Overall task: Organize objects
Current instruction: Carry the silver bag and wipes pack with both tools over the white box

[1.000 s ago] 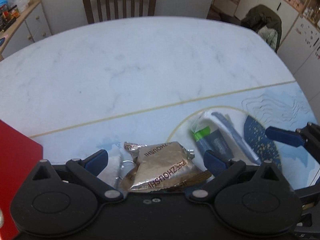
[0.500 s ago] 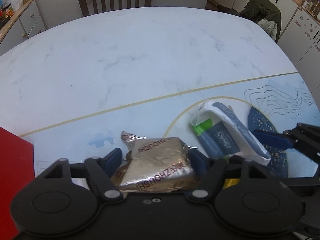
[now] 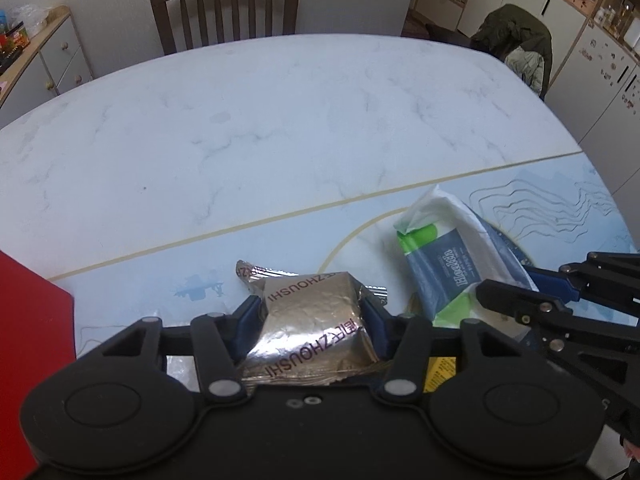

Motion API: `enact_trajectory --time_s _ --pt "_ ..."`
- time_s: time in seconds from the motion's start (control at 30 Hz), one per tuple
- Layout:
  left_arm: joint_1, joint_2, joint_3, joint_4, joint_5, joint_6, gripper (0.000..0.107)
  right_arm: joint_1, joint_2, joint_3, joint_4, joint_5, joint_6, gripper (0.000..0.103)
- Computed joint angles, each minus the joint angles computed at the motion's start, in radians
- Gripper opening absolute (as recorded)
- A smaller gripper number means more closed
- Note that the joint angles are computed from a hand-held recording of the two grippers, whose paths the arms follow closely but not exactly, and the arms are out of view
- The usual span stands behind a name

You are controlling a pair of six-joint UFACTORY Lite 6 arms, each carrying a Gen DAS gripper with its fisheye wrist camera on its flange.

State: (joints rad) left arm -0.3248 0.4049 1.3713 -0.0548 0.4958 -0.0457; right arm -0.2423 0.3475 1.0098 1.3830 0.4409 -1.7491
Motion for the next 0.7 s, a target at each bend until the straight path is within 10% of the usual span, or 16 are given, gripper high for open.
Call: enact_trajectory --time_s 0.7 --pt "0.086 -0.54 -0.302 -0.171 0.045 0.109 0.053 -0.087 -0.426 -0.161 -0.16 0.208 0.199 0.015"
